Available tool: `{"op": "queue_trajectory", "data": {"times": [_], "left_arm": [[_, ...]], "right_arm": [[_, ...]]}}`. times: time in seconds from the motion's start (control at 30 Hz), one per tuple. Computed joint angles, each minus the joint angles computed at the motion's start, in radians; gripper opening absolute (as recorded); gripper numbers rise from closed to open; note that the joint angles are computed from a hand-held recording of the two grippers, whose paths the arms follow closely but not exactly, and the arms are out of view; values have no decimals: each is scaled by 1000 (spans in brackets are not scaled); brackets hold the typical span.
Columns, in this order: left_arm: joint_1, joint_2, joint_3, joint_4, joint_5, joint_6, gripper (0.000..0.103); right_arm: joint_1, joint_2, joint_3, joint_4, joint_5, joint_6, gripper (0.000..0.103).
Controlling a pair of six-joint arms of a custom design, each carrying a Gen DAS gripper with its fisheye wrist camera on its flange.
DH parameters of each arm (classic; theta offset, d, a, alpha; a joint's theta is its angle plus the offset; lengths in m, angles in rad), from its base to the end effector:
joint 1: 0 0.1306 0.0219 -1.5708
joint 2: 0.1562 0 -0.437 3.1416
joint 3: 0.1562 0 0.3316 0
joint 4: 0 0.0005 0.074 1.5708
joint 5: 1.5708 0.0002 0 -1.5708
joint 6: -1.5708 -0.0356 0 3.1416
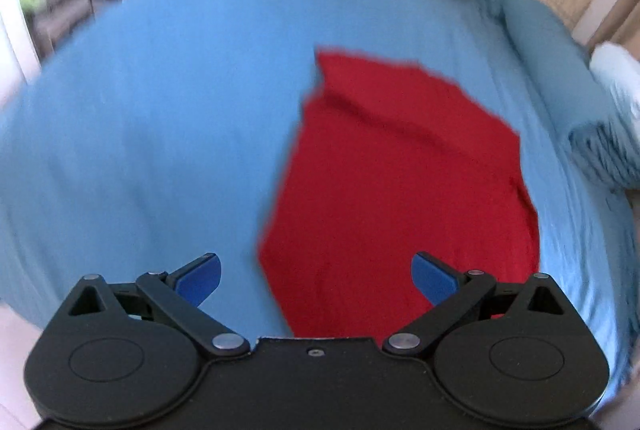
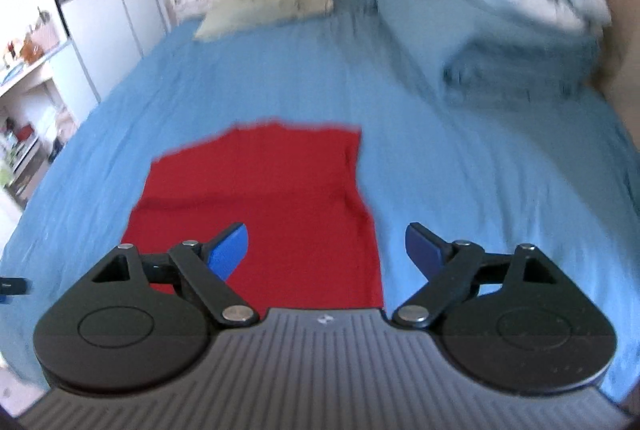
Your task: Fold small clothes
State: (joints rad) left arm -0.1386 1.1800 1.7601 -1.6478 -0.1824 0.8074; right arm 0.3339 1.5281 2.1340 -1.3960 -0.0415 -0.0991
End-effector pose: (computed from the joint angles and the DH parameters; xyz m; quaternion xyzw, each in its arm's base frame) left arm 0.2485 -0.0286 0.6418 -0.3380 0.9036 -0.0344 0.2608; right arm 0.3974 0.1389 0.6757 -0.1161 0.9173 0.1005 0.3674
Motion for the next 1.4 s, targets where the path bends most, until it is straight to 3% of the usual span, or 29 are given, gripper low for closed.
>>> {"op": "queue_trajectory", "data": {"times": [0.1, 0.23, 0.33, 0.47, 0.67, 0.73, 0.9, 1.0, 1.07, 1.13, 1.27, 1.4], "left_arm": [[-83, -25, -160, 84, -27, 89, 101], [-172, -27, -311, 180, -131, 186, 95], [-194, -9, -372, 226, -187, 187, 86], [-246, -1, -422, 227, -264, 170, 76], [-286, 19, -441, 205, -327, 113, 71], [-284, 25, -433, 195, -332, 103, 64], [-252, 31, -405, 132, -350, 166, 48], [-199, 8, -418, 151, -305, 207, 44], [-177, -2, -420, 172, -266, 200, 34], [-166, -12, -418, 179, -244, 222, 31], [-157, -13, -410, 169, -221, 253, 12], [-149, -2, -388, 149, -199, 240, 5]], "right_arm": [[18, -101, -200, 45, 58, -5, 101], [59, -195, -484, 139, 148, -50, 99], [75, -221, -617, 192, 177, -93, 99], [88, -235, -727, 239, 201, -158, 98], [80, -223, -761, 267, 235, -157, 95], [72, -217, -758, 262, 228, -156, 84], [49, -185, -736, 252, 141, -146, 72], [53, -166, -722, 246, 132, -151, 68], [47, -153, -711, 239, 119, -184, 66], [42, -140, -700, 230, 109, -214, 60], [39, -122, -689, 227, 102, -220, 53], [36, -110, -673, 204, 102, -219, 32]]}}
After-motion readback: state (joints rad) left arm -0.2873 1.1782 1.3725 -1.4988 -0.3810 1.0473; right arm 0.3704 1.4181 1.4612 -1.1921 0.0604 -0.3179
